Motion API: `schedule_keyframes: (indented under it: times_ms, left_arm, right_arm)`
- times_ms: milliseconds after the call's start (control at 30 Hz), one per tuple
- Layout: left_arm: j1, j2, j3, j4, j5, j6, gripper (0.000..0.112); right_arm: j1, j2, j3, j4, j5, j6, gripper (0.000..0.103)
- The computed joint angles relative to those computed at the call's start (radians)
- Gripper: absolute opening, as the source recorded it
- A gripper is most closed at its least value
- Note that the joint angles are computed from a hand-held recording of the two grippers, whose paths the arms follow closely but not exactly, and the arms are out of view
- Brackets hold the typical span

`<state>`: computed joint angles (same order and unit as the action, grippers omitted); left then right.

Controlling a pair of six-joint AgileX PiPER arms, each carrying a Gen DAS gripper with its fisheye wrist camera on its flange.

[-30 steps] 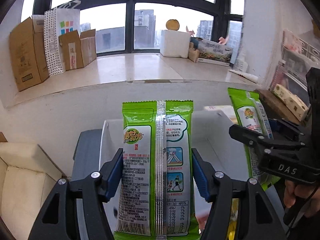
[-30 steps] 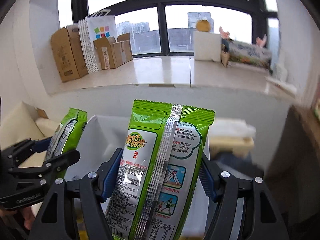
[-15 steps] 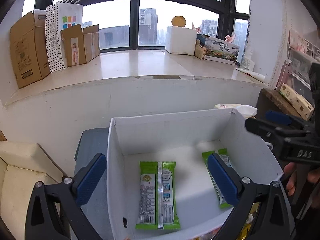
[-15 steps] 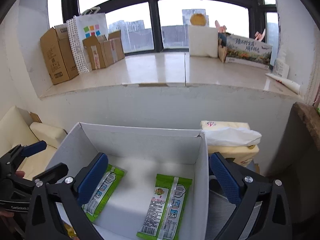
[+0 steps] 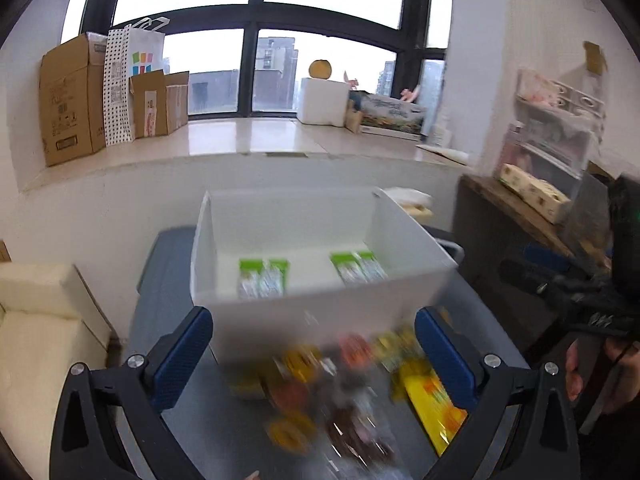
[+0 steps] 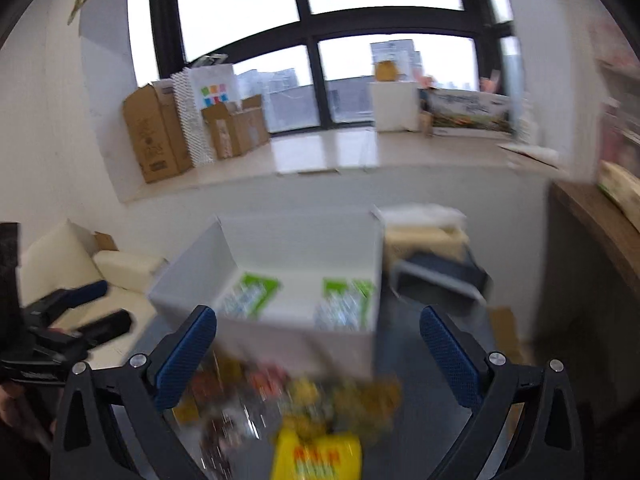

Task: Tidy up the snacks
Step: 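Move both tools back out of the box toward the snacks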

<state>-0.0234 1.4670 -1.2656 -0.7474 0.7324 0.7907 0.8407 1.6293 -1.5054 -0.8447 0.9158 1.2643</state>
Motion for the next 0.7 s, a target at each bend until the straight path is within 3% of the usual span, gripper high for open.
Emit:
schedule_keyframes:
  times_ms: [100, 233, 300, 533, 700]
  left_arm:
    - [0.022, -0.134, 0.165, -0.028, -0.021, 0.037, 0.103]
    - [0.062, -0.251, 0.329, -0.072, -0.014, 0.110, 0.103]
    - [0.069, -0.272, 0.357, -0.048, -0.001, 0.097, 0.103]
    - [0.126, -0.328, 0.398, -0.065, 0.046, 0.116, 0.103]
    - [0.147, -0.322, 0.395, -0.057, 0.068, 0.113, 0.103]
  right_arm:
    - [0.122, -0.065, 0.142, -0.067, 0.100, 0.184, 0.103]
    - [0.259, -0.134, 0.316, -0.109, 0.118, 0.422, 0.103]
    - [0.294, -0.135, 0.340, -0.111, 0.130, 0.459, 0.103]
    - [0.308, -0.071, 0.304, -0.070, 0.122, 0.400, 0.103]
    - [0.223, 0.010, 0.284, 0.013, 0.017, 0.298, 0.103]
